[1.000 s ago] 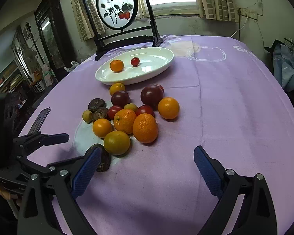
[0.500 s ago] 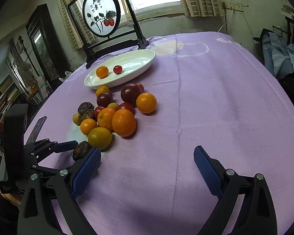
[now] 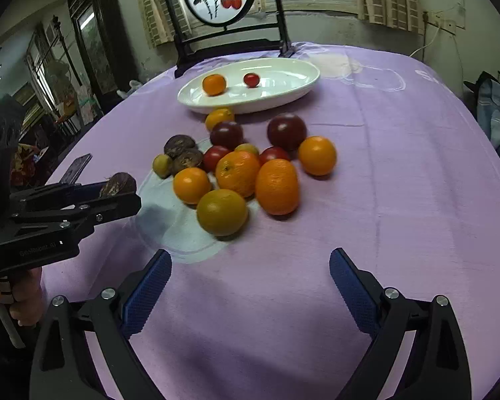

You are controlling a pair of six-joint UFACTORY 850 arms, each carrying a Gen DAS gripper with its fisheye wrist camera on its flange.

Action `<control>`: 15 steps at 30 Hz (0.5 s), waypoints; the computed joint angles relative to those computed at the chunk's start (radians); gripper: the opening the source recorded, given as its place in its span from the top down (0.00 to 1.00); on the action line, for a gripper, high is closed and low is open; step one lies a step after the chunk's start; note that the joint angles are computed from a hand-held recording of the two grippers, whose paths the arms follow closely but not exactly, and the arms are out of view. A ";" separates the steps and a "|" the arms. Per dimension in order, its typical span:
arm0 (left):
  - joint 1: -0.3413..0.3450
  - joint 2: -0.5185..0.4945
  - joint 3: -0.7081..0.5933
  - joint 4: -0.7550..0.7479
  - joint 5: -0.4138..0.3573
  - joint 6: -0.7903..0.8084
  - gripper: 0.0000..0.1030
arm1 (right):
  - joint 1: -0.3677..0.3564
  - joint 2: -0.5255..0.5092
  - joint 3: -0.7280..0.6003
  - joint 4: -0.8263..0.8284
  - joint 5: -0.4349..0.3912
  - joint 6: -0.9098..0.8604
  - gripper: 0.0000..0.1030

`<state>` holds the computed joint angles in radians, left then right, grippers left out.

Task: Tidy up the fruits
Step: 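Grasp the dark brown fruit with the left tool while the right tool grasps a yellow-orange fruit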

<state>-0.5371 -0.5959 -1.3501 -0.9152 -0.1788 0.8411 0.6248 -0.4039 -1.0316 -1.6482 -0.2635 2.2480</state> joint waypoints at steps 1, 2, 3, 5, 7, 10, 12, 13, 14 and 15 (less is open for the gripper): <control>0.006 0.002 0.005 -0.025 -0.005 0.023 0.56 | 0.004 -0.018 -0.023 0.073 0.004 -0.078 0.07; 0.012 0.004 0.011 -0.051 -0.011 0.048 0.56 | 0.007 -0.037 -0.048 0.152 0.008 -0.163 0.07; 0.019 0.005 0.016 -0.084 -0.020 0.076 0.56 | 0.009 -0.053 -0.070 0.214 0.012 -0.229 0.07; 0.034 0.006 0.027 -0.166 -0.039 0.156 0.56 | 0.011 -0.085 -0.111 0.305 0.028 -0.325 0.09; 0.044 0.001 0.033 -0.226 -0.046 0.216 0.56 | 0.007 -0.112 -0.148 0.435 0.031 -0.447 0.16; 0.059 0.001 0.042 -0.274 -0.055 0.258 0.56 | 0.005 -0.138 -0.185 0.530 0.012 -0.523 0.24; 0.066 0.001 0.043 -0.283 -0.056 0.263 0.56 | 0.003 -0.150 -0.204 0.553 -0.001 -0.540 0.30; 0.068 0.001 0.044 -0.284 -0.056 0.262 0.56 | 0.004 -0.156 -0.214 0.560 -0.013 -0.544 0.33; 0.069 0.002 0.045 -0.284 -0.055 0.262 0.56 | 0.004 -0.162 -0.222 0.567 -0.027 -0.552 0.39; 0.070 0.001 0.045 -0.284 -0.054 0.261 0.56 | 0.007 -0.166 -0.229 0.567 -0.046 -0.552 0.48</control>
